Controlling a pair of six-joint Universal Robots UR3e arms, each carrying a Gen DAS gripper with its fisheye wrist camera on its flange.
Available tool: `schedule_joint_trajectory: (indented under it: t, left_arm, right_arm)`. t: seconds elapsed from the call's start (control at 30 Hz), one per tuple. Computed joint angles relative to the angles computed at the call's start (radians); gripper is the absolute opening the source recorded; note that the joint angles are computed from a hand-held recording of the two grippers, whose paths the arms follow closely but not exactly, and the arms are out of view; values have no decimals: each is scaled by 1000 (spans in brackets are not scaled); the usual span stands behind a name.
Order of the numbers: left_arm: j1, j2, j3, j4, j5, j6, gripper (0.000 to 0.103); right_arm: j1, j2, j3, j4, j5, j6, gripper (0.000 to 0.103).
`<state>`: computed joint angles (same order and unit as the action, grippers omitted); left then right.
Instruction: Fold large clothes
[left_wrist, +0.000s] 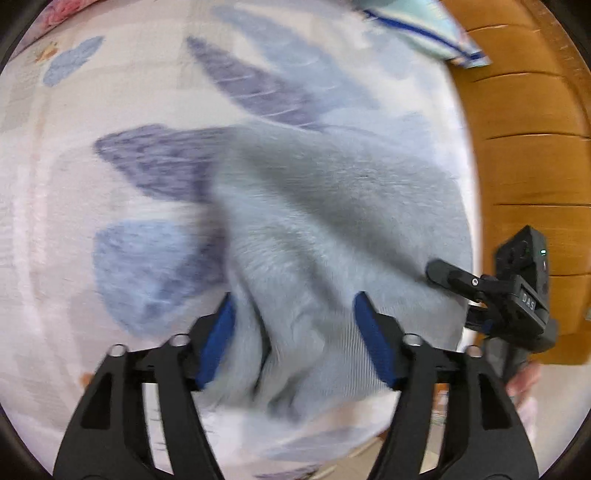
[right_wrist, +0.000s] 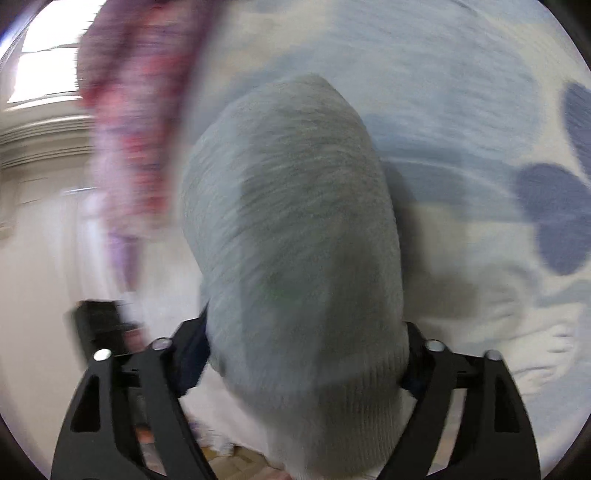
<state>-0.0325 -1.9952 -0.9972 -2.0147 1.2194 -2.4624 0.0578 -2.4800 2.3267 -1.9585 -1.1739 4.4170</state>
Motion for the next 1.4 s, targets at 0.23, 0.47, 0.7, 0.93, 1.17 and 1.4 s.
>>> schedule_joint_trajectory:
  t: [0.23, 0.47, 0.7, 0.93, 1.17, 1.4]
  left_arm:
    - [-17, 70, -59, 231, 227, 24, 77]
    - [-165, 168, -271, 536, -59, 0, 64]
    - [-206, 120, -373, 665, -35, -106, 65]
    - [-4, 321, -762, 647, 72, -6, 66]
    - [-56, 288, -604, 546, 120, 34, 69]
    - [-1, 376, -403, 278, 156, 215, 74]
  right_arm:
    - [415, 131, -376, 439, -449, 355, 91]
    - [359, 263, -271, -26, -533, 69, 33]
    - [601, 555, -493, 119, -637, 319, 33]
    - [806, 800, -442, -64, -509, 626, 43]
    - [846, 754, -447, -87, -531, 800, 61]
    - [985, 917, -941, 333, -661, 949, 85]
